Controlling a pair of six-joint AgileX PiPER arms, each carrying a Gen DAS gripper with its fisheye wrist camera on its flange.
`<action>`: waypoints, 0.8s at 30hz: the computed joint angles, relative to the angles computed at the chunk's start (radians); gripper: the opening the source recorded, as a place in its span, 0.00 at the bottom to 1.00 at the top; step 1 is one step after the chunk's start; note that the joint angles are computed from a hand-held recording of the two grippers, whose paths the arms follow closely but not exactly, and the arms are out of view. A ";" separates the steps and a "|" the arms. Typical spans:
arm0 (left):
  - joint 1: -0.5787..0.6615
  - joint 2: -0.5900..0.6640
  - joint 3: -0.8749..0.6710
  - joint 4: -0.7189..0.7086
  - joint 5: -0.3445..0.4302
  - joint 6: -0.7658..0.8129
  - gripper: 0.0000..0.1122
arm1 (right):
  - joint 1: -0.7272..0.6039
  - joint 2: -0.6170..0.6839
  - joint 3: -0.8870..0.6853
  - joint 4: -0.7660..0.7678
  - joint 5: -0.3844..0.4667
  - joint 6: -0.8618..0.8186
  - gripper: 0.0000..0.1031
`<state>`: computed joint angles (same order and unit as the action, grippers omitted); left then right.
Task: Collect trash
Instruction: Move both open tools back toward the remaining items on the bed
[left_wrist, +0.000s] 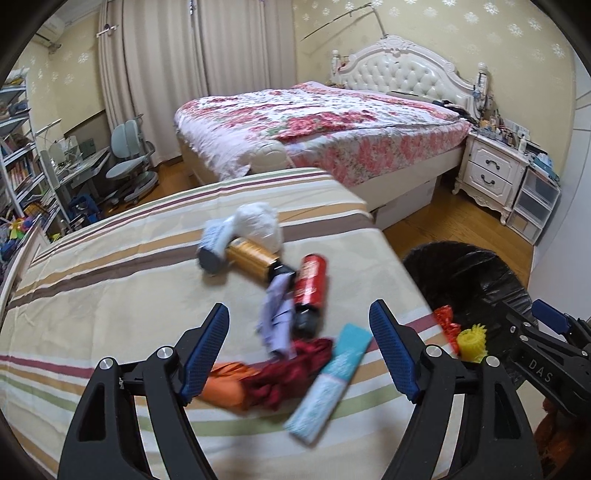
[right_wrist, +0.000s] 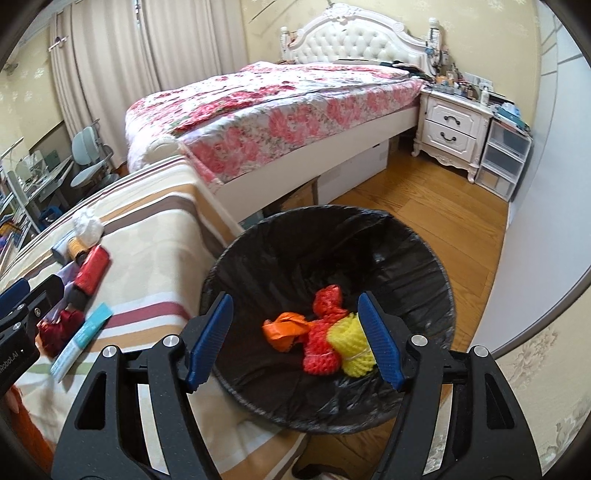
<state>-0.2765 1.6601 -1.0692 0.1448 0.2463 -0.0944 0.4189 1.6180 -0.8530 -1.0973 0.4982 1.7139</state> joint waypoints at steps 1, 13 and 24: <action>0.020 -0.011 0.017 -0.012 -0.002 0.015 0.68 | 0.015 0.004 -0.005 0.005 0.004 -0.004 0.66; 0.172 -0.030 0.107 -0.214 -0.020 0.271 0.68 | 0.134 0.051 -0.053 0.054 0.034 -0.031 0.66; 0.245 -0.009 0.077 -0.417 0.036 0.483 0.68 | 0.163 0.063 -0.070 0.066 0.050 -0.039 0.66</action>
